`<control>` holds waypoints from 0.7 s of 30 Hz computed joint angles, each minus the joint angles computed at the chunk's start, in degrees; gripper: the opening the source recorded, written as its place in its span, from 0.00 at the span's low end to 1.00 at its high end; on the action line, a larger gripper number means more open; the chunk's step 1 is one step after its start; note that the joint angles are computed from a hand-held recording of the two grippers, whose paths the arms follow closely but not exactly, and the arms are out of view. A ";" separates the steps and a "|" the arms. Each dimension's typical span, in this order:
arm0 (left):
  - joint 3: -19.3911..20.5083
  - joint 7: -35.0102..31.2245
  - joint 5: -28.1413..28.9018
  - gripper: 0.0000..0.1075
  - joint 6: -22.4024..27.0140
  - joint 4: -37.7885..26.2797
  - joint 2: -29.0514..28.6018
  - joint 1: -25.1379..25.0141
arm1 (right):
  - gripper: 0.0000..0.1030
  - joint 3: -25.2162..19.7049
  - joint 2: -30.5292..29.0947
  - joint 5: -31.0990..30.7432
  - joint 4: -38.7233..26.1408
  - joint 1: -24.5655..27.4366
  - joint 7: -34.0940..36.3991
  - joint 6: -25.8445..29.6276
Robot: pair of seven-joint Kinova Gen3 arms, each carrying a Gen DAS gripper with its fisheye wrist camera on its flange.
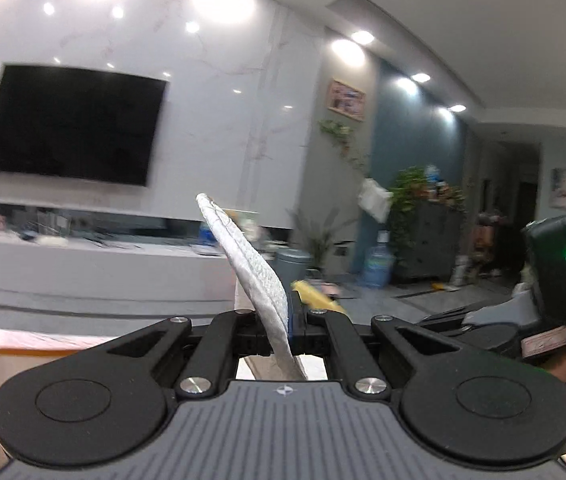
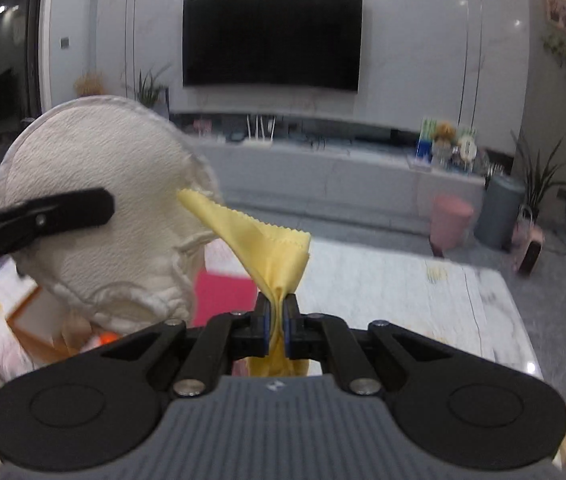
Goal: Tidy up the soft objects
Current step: 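Open the right gripper over the orange box while the left gripper drops the white pad inside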
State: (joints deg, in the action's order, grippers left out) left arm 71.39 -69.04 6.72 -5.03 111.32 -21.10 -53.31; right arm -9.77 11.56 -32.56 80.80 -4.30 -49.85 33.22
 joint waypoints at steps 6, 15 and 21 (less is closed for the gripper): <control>-11.85 1.08 1.31 0.05 4.22 4.39 -6.73 4.64 | 0.03 -3.73 1.52 -2.38 -1.48 -3.74 0.34 -2.80; -17.87 3.60 1.90 0.05 2.85 10.96 -2.23 7.06 | 0.04 -5.31 10.99 -0.61 -10.70 -10.81 -6.96 4.97; -26.23 -0.33 1.55 0.05 -4.85 15.42 5.53 15.66 | 0.04 -2.57 16.57 9.42 -16.97 -18.57 -16.27 8.04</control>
State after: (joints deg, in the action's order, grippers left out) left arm 45.16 -69.37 8.26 -9.88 126.74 -15.57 -37.66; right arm -12.34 28.13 -23.14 63.83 -22.86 -66.12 41.25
